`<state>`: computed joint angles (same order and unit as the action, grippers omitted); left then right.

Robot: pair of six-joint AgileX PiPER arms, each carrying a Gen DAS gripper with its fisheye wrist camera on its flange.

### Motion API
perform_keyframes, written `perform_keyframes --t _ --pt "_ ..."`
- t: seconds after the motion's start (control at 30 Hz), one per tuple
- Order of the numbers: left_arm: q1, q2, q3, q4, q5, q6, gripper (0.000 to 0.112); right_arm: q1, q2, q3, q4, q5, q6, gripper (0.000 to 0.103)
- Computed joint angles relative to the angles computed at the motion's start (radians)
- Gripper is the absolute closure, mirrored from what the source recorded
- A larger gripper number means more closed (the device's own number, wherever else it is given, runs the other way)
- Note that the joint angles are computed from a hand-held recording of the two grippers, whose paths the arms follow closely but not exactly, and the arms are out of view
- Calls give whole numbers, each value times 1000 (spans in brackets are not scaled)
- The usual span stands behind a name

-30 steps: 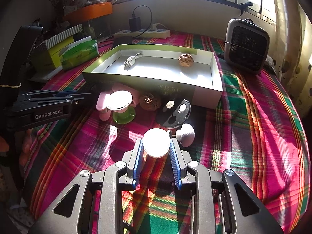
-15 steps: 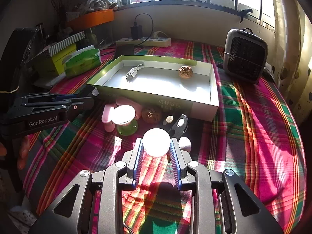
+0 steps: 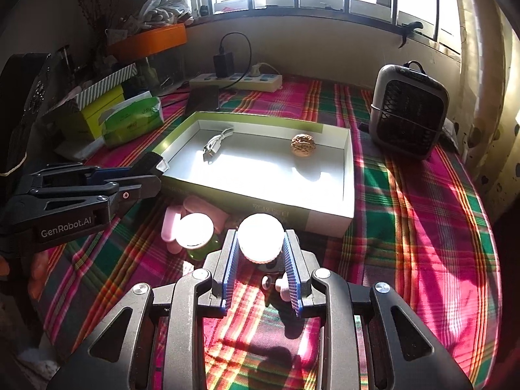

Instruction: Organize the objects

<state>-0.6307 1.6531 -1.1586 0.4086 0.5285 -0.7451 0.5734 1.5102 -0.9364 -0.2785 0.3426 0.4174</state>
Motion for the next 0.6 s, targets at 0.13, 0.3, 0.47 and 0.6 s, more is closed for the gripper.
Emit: perform_keyframes --t 0.13,0.3,0.47,0.6 --pt "29 43 -62 -80 6 86 87 -33 35 -52 64 8 -79 74" --pt "50 102 -144 -115 25 145 87 -71 95 -135 104 29 -140 74" --pt "81 179 -256 -185 57 232 87 -110 176 -234 165 60 -218 74" --pt "96 240 -342 -211 88 278 87 -134 241 -311 200 90 -264 74"
